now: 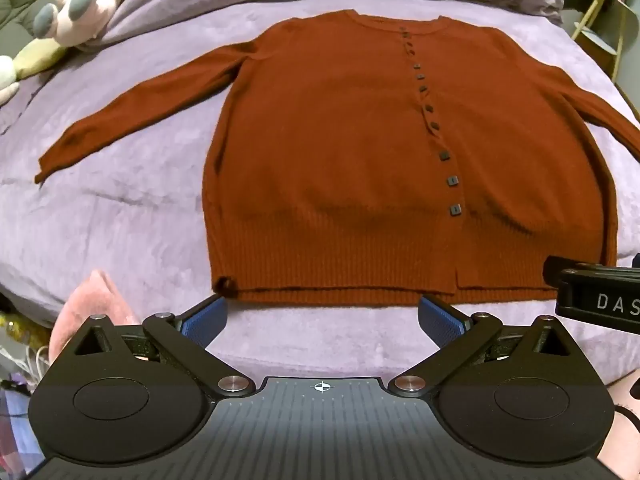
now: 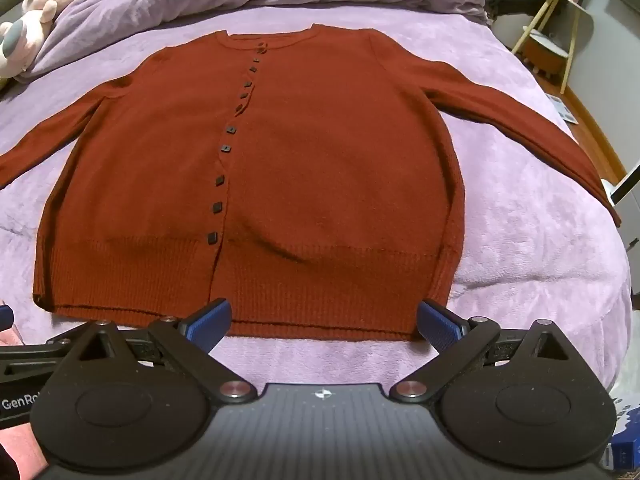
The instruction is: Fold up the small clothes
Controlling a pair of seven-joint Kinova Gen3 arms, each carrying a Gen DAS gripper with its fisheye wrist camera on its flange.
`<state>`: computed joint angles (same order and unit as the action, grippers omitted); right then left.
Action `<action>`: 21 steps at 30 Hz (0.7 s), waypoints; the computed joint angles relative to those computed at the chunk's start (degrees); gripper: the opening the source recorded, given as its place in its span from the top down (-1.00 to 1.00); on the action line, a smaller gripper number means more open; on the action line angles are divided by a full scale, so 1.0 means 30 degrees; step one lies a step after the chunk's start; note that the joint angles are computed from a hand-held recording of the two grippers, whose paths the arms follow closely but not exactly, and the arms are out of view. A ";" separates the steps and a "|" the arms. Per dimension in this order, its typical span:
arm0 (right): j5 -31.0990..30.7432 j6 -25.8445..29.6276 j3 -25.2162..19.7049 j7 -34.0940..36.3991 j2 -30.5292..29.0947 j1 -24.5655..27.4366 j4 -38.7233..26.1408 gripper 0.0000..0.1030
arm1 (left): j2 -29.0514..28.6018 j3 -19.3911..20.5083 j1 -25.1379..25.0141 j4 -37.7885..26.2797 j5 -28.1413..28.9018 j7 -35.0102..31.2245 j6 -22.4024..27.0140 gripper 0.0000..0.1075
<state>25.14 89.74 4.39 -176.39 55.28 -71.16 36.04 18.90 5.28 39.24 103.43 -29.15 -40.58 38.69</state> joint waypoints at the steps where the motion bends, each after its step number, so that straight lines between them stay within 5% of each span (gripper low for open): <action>1: -0.0007 0.0009 -0.0003 0.0001 0.0009 0.0011 -0.0020 -0.92 | 0.0009 0.0002 0.0005 -0.0008 -0.0003 -0.0001 0.0027 -0.92; 21: -0.0050 -0.0199 -0.0055 -0.0073 -0.0036 0.0060 0.0139 -0.92 | 0.0247 -0.0118 0.0069 0.0077 0.0112 0.0149 -0.0186 -0.92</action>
<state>24.99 89.14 4.23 -176.61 55.17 -70.98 36.46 19.64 4.92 39.45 103.66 -28.82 -40.13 38.13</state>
